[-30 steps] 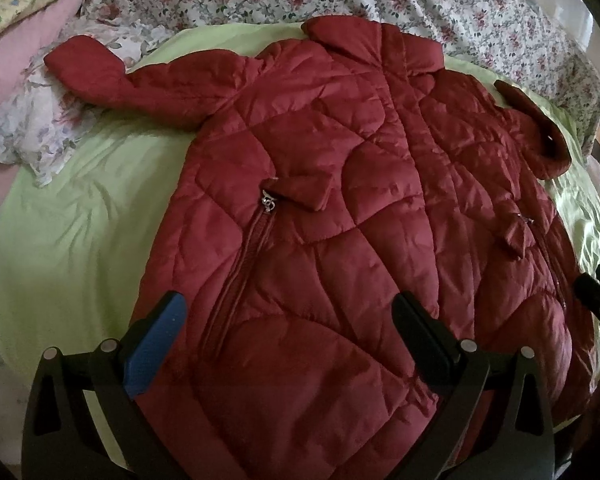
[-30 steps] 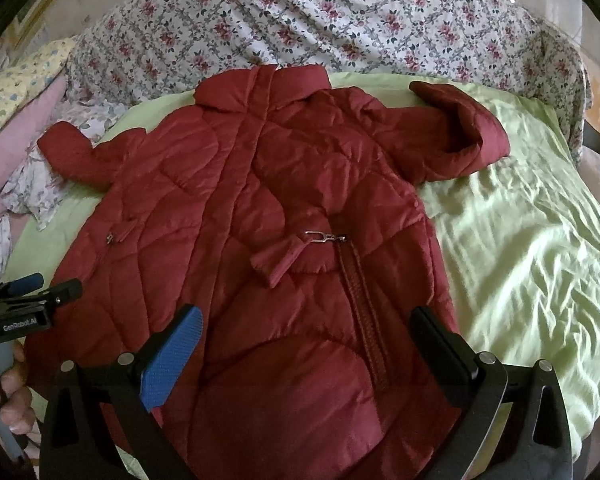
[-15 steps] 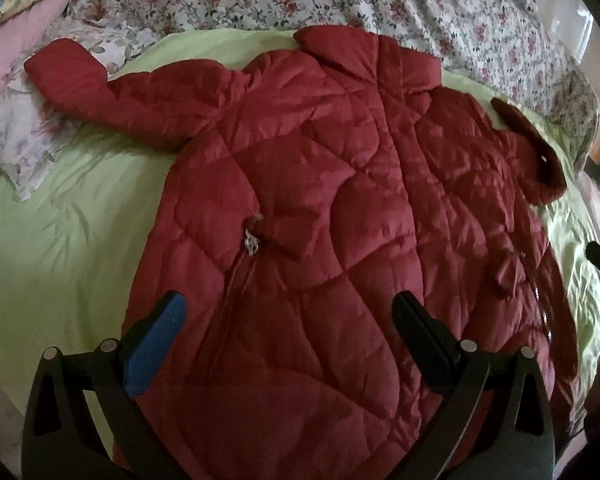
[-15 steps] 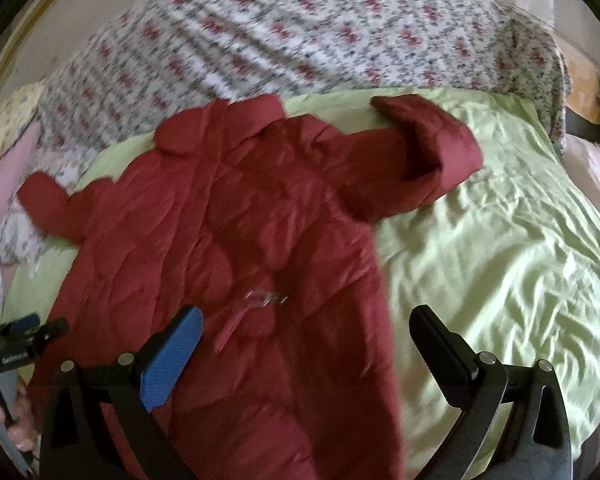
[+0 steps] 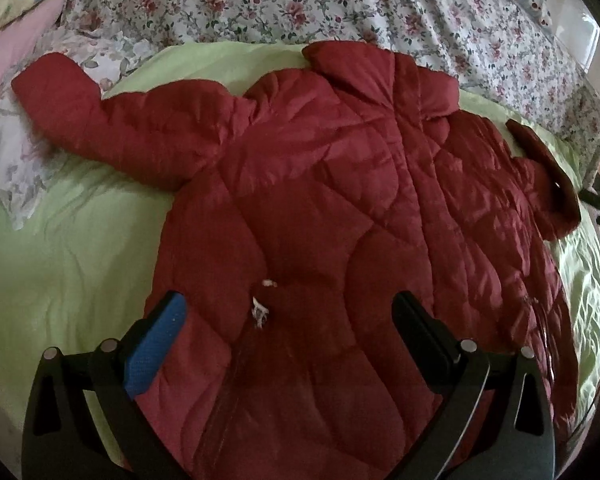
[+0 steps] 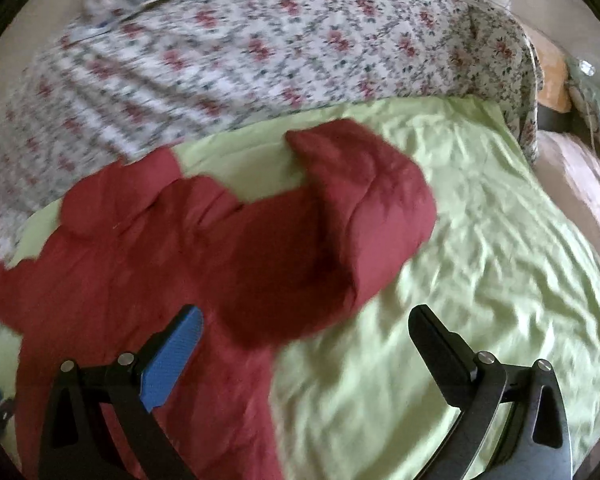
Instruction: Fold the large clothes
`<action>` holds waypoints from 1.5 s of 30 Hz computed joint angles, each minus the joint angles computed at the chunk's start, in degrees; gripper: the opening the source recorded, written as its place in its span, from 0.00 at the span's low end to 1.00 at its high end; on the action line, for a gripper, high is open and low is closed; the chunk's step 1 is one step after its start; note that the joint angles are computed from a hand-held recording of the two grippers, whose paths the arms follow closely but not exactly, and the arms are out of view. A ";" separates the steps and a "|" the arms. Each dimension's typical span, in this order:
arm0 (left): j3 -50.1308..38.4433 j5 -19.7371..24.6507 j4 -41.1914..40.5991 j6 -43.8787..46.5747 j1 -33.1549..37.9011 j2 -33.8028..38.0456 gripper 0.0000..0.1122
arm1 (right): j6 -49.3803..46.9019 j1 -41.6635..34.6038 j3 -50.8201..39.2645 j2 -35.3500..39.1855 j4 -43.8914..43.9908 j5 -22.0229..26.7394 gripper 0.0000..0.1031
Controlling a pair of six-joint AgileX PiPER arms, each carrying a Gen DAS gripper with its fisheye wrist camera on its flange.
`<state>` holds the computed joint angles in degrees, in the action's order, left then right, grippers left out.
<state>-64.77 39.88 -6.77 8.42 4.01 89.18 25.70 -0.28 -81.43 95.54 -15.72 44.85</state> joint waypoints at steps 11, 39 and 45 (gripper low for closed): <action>-5.31 0.01 -1.51 0.73 0.56 6.13 0.92 | -7.10 -5.52 -38.44 30.90 -0.45 13.38 0.81; -8.06 13.84 -31.13 25.12 11.88 8.48 0.92 | -41.54 10.23 -0.20 7.37 46.71 -8.22 0.14; -13.17 18.29 -33.67 25.90 14.79 13.17 0.92 | -47.97 17.98 -0.61 13.36 50.63 -7.74 0.15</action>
<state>-77.93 58.17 -40.44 34.32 18.80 102.35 -22.27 17.70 -82.04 108.89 34.90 37.12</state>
